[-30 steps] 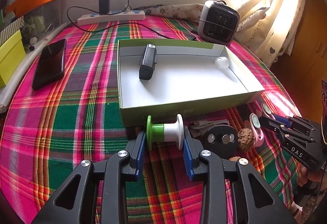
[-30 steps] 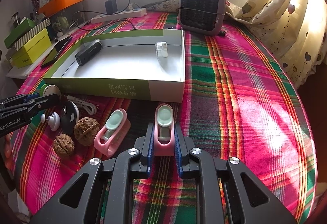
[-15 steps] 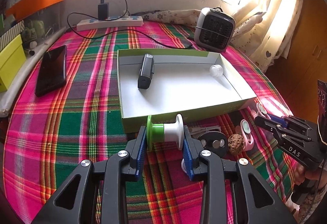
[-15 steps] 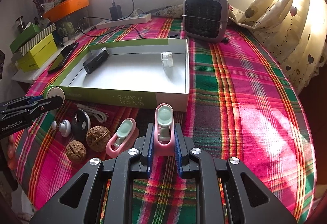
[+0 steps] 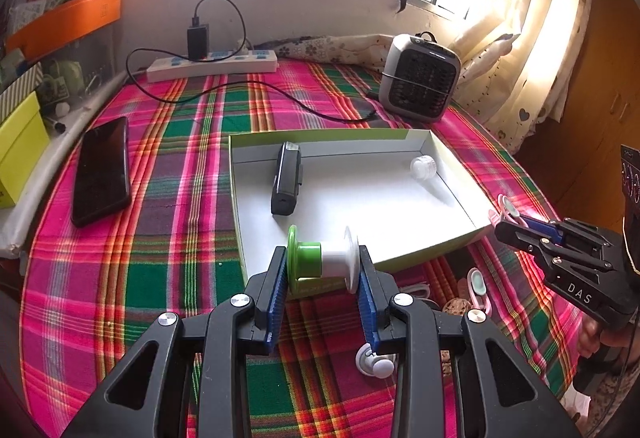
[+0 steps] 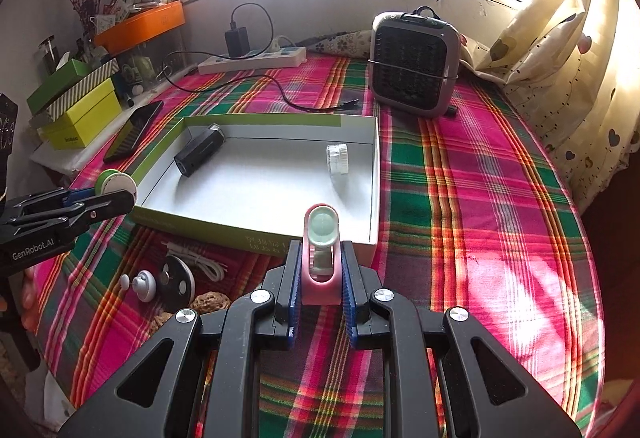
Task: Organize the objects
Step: 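Carry the spool with the left gripper into the box while the right gripper carries the pink clip there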
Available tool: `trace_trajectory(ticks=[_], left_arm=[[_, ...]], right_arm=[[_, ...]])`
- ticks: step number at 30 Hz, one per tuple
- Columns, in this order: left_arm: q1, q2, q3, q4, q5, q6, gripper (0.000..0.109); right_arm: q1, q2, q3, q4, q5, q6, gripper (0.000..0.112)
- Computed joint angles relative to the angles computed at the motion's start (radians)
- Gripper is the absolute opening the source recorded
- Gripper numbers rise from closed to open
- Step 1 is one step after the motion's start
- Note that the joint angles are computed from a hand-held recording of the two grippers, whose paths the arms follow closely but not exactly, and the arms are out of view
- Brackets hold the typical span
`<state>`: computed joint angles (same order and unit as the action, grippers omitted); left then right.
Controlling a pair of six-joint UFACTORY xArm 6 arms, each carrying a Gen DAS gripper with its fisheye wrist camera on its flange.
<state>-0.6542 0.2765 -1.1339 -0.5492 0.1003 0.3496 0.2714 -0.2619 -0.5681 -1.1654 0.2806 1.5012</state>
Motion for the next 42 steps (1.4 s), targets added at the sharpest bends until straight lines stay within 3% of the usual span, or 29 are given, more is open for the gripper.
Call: trace_trajectory(ticks=[8,20,30,42], left_arm=[[0.020,0.069,-0.085,0.090,0.029,-0.072,0.030],[0.041,0.163,-0.195,0.166,0.076,-0.140,0.030],[0.045,0.216,-0.256,0.201,0.103,-0.156,0.030],[0.040,0.248,-0.295,0.227,0.122,-0.167,0.030]], right_arm=[[-0.041,0.090,-0.091,0.012,-0.049,-0.057,0.018],[-0.099,0.273,-0.242,0.178,-0.137,-0.272,0.018],[-0.091,0.393,-0.344,0.393,-0.115,-0.490,0.018],[-0.090,0.448,-0.393,0.490,-0.090,-0.593,0.018]])
